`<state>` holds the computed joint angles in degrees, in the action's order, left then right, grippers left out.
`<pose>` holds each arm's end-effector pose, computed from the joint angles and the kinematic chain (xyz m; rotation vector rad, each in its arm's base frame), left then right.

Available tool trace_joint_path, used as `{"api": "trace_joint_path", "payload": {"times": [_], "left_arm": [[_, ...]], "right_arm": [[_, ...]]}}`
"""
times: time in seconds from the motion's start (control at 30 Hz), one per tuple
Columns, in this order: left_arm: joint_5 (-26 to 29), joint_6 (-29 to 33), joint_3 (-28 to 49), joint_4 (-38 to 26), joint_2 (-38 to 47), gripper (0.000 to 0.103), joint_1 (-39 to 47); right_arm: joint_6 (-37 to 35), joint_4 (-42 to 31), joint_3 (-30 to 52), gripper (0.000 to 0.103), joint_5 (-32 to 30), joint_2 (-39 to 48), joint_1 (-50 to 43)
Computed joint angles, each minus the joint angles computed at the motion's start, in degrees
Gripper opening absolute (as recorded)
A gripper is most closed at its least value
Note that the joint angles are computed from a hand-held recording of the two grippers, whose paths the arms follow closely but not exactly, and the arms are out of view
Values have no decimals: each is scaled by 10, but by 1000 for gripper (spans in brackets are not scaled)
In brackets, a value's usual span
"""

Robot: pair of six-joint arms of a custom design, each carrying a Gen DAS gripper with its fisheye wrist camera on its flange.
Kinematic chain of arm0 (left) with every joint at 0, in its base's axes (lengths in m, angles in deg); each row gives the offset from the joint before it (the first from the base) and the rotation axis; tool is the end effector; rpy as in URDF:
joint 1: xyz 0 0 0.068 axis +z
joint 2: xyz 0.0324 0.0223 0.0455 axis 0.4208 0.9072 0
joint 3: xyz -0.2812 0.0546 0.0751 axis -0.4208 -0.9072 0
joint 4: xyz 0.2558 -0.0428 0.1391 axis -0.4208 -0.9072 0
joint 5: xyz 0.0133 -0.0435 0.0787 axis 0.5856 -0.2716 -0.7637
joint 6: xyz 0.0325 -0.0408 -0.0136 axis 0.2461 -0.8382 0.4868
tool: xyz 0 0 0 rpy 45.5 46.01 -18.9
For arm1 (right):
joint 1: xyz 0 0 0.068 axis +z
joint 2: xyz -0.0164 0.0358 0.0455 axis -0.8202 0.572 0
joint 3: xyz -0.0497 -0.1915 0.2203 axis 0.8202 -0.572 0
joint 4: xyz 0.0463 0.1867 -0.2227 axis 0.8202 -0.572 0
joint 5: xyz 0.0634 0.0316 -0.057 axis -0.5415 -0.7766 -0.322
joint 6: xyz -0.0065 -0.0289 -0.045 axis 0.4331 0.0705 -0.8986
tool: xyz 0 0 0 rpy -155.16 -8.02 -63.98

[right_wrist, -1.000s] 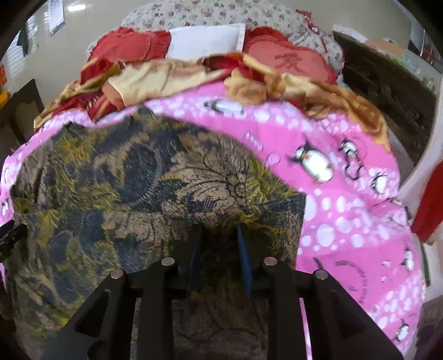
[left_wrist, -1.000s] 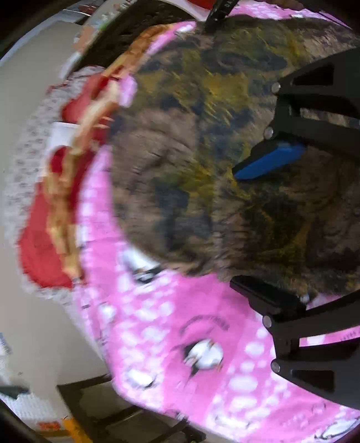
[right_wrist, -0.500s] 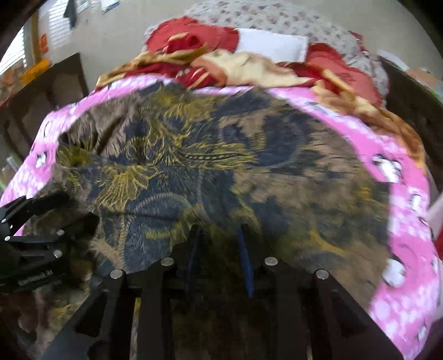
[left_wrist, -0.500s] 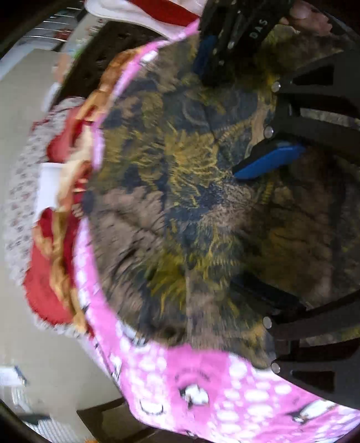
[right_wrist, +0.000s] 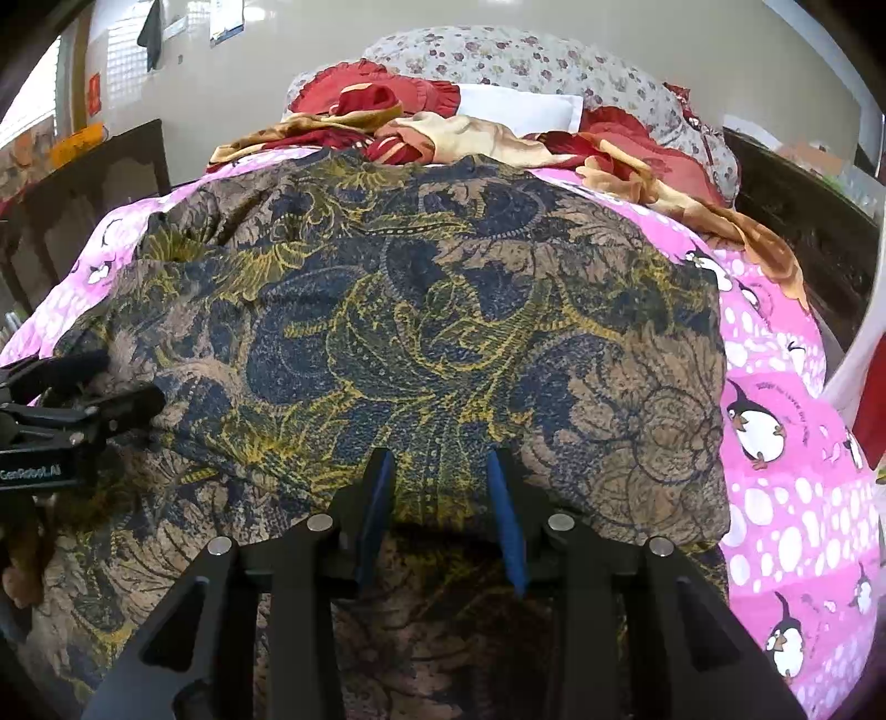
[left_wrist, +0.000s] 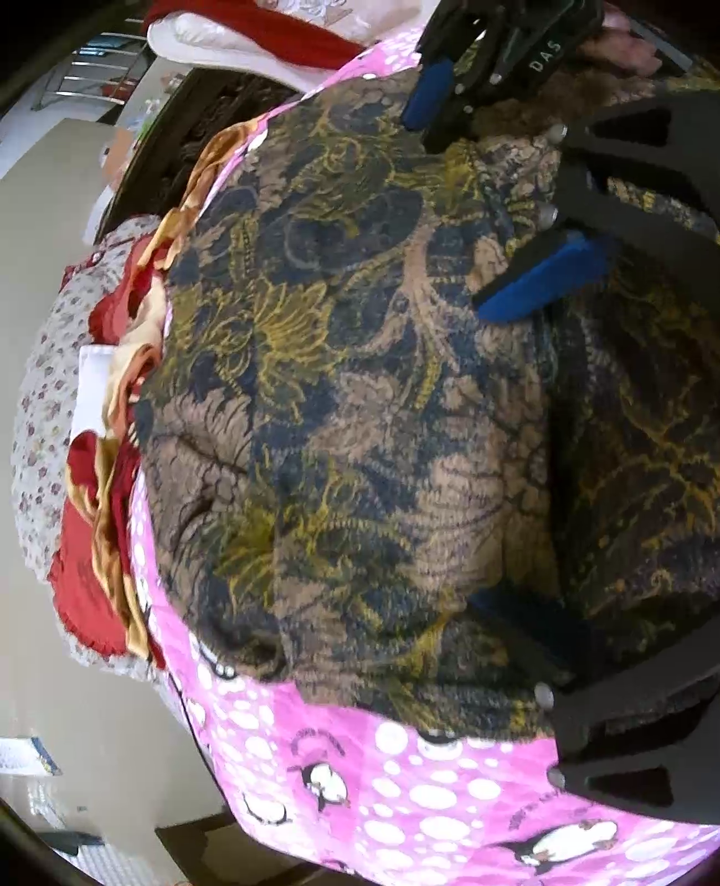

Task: Fold small clothes

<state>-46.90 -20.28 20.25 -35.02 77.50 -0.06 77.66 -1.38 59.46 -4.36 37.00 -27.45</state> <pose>0.3213 -0.1454 0.1799 0.1766 2.4744 -0.1705 0.2919 0.1433 0.1806 -0.2236 2.4007 0.0175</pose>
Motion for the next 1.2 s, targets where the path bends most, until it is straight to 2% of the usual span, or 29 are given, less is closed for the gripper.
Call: {"api": "trace_joint_path", "payload": {"times": [0.1,0.27,0.5,0.57,0.67,0.77,0.9,1.0,1.07,1.13,1.2], "left_arm": [[-3,1,-10,2,-6,103,-1],[-1,-2,-8,8,-2,103,-1],[-50,7,10,-5,17,103,-23],[-35,18,31,-34,26,103,-16],[9,30,59,-104,12,103,7],[28,48,17,-128,-81,103,29],[66,115,-56,-225,-231,103,93],[104,186,-110,-300,-339,103,171],[122,218,-142,-346,-393,103,216],[151,243,-179,-394,-446,103,258],[162,244,-216,-423,-495,103,267]], "right_arm": [[3,5,-3,39,-22,-4,-9],[-3,0,2,41,-8,0,-3],[10,15,-7,41,-55,-4,-23],[9,2,1,41,-62,-1,-26],[21,-80,31,41,-63,-21,-29],[53,-144,19,41,-21,-93,-14],[73,-233,-41,41,-34,-236,10],[86,-316,-100,41,5,-384,77],[123,-374,-122,41,35,-447,124],[161,-409,-151,41,35,-498,154],[183,-418,-176,41,30,-511,170]]}}
